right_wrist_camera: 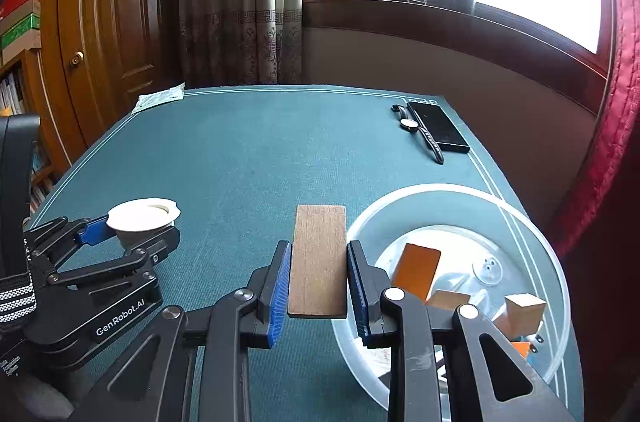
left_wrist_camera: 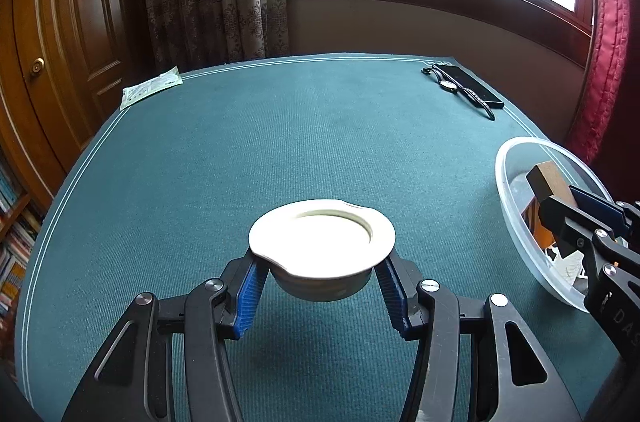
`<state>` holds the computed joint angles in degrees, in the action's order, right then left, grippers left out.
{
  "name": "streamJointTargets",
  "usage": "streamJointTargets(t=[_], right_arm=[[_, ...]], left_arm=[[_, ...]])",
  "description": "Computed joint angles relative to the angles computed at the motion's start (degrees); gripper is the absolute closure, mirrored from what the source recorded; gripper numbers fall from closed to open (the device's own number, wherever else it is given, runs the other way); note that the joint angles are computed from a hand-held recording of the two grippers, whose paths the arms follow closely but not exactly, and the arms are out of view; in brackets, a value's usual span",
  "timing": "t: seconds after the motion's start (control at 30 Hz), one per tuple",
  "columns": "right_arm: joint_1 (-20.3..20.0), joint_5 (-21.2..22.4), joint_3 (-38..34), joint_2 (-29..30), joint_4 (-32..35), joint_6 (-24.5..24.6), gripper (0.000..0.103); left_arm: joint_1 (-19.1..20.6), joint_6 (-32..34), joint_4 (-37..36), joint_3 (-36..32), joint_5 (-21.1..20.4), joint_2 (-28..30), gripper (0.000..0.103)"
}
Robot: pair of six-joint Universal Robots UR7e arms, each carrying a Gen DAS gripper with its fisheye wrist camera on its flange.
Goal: Organize rigid objects
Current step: 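Lift the slab with the right tool while the left tool carries the dish toward the bowl, then lower the dish into the bowl and open the left tool while the right tool holds the slab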
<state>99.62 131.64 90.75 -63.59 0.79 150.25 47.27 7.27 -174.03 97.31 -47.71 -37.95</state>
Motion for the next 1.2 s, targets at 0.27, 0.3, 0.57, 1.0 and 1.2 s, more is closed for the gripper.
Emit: streamJointTargets(t=[0.27,0.3,0.57,1.0,1.2], right_arm=[[-3.09,0.8,2.59,-4.52,-0.23,2.29,0.074],[-3.44,1.03,3.01,-5.09,-0.59,2.25,0.074],[-5.6,2.92,4.97,-8.08,-2.57,2.02,0.074],[-7.4,2.41,5.82,-9.93,-2.11,2.53,0.074],[-7.65,2.54,5.81,-10.3,-2.24,3.28,0.074]], left_arm=[[-1.52,0.5,1.01,-0.36,-0.68,1.15,0.05],[-1.73,0.63,1.08,-0.36,-0.75,1.3,0.05],[-3.68,1.64,1.65,-0.88,-1.56,2.76,0.05],[-6.01,2.12,5.09,-4.28,-5.07,5.75,0.05],[-6.44,2.39,6.81,-6.34,-7.93,7.2,0.05]])
